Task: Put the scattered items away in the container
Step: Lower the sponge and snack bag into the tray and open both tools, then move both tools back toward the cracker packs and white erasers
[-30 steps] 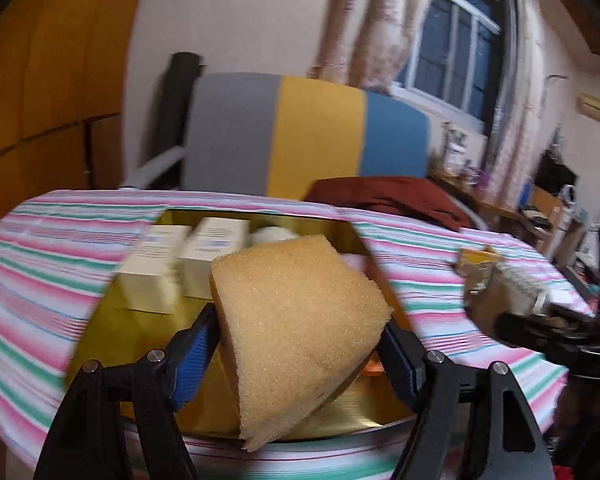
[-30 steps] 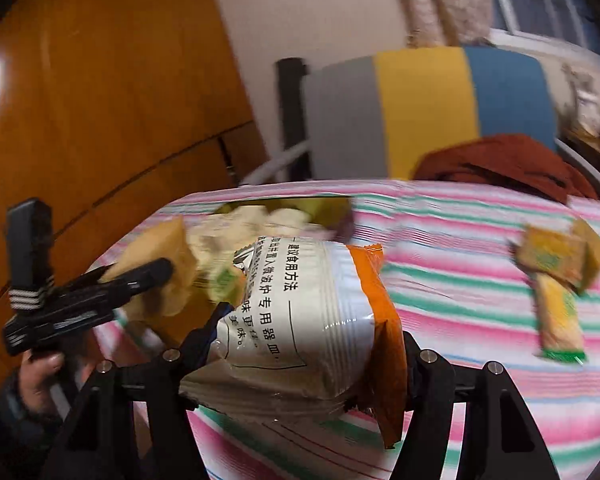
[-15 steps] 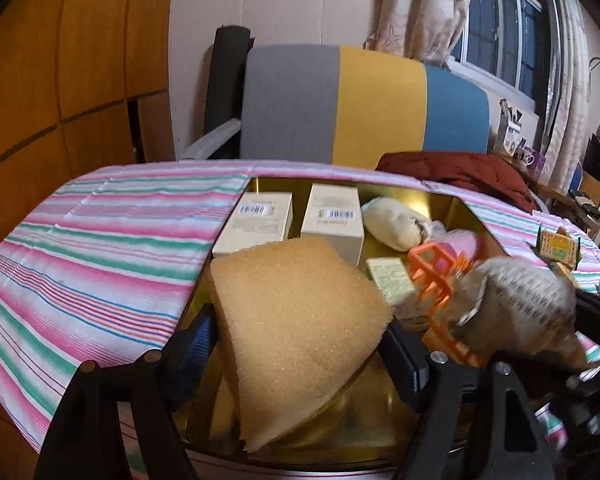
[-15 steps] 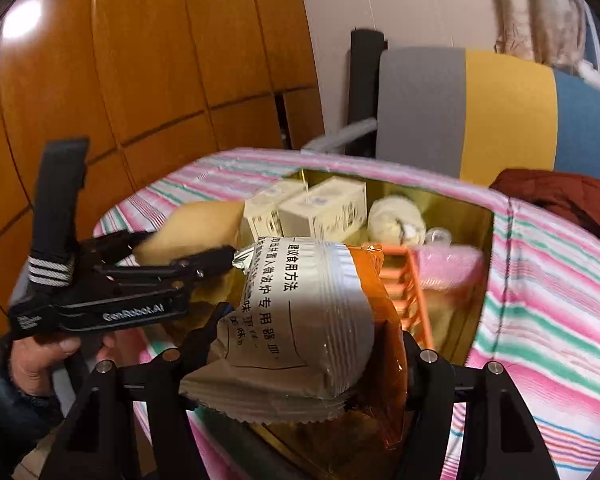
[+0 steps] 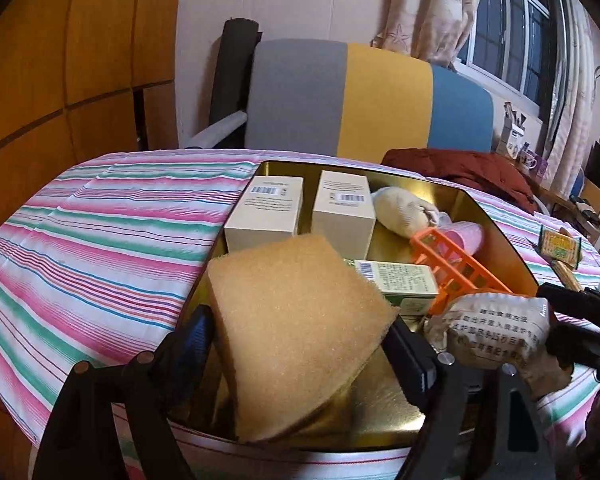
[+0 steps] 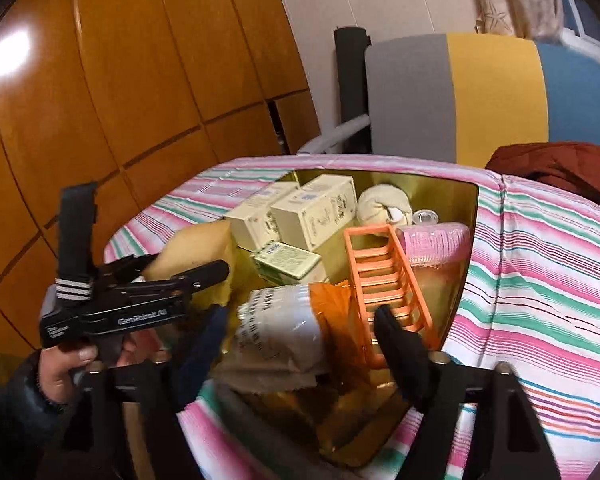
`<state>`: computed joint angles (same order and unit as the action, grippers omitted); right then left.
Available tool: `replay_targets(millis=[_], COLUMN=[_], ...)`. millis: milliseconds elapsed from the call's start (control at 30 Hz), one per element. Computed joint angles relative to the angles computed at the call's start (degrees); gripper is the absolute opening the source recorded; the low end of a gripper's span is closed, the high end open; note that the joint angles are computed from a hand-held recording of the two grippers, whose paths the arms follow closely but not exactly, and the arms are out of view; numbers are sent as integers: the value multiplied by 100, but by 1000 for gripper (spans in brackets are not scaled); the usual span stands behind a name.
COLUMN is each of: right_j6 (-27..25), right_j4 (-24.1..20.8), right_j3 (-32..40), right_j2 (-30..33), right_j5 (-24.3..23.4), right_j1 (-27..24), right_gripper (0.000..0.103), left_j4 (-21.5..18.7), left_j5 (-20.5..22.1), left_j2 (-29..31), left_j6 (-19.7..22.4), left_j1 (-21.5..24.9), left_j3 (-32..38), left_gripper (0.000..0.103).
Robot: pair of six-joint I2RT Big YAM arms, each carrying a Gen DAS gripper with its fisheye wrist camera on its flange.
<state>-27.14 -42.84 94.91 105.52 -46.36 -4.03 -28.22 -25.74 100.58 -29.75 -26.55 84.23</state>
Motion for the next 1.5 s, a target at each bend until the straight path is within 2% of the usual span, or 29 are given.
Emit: replay_targets(millis=[33,100,200,300,467,600,700,833,967,1067,1133,1267,1400,1500], right_j6=[-44,-235,-410,-465,-668,-890,-851,-679,-390,0,308,869,1262,1498], right_j4=[35,52,19,93,750,913,879,488,554,613,731,767,626,687], right_j3=[-65,-166,-229,-241,-549,-669,-657,-429,-459,-486,-510,-408,-200,-149], right_j2=[-61,-154,-184,-138,-216,-239,-187,-72,-174,-251,-269,-149,43,93], right_j5=[2,12,170,287,705,800,904,492,115,-207,-243,8,417,788], right_j1=[-10,-7,58,140,296,365,377,246,29,-240,-450,-907,-1322,-1661], right_gripper=[54,48,39,39,39,39,39,41,47,61,75,82,85,88], left_j4=[-58,-183,-24,147,438,496,648,764,894,1087,1228,1349,1067,856], left_j5=[70,207,318,543,134,-462,-352,-397,-216,137,495,1226,1807,2149], left_j2=[25,83,21,-110,-403,-538,-625,-677,-684,-648,-596,-356,37,406], left_j6=[8,-27,32,-24,-41,132,102,-53,-178,-94,28,249,686,1026], left_j1=[14,32,37,98,63,-146,-203,-235,-269,-322,-370,-520,-790,-1027], left_j3=[38,99,-1,-128,-397,-544,-663,-721,-731,-681,-605,-264,360,924], left_gripper=[84,84,84,86,86,86,86,86,86,86,86,86,86,86])
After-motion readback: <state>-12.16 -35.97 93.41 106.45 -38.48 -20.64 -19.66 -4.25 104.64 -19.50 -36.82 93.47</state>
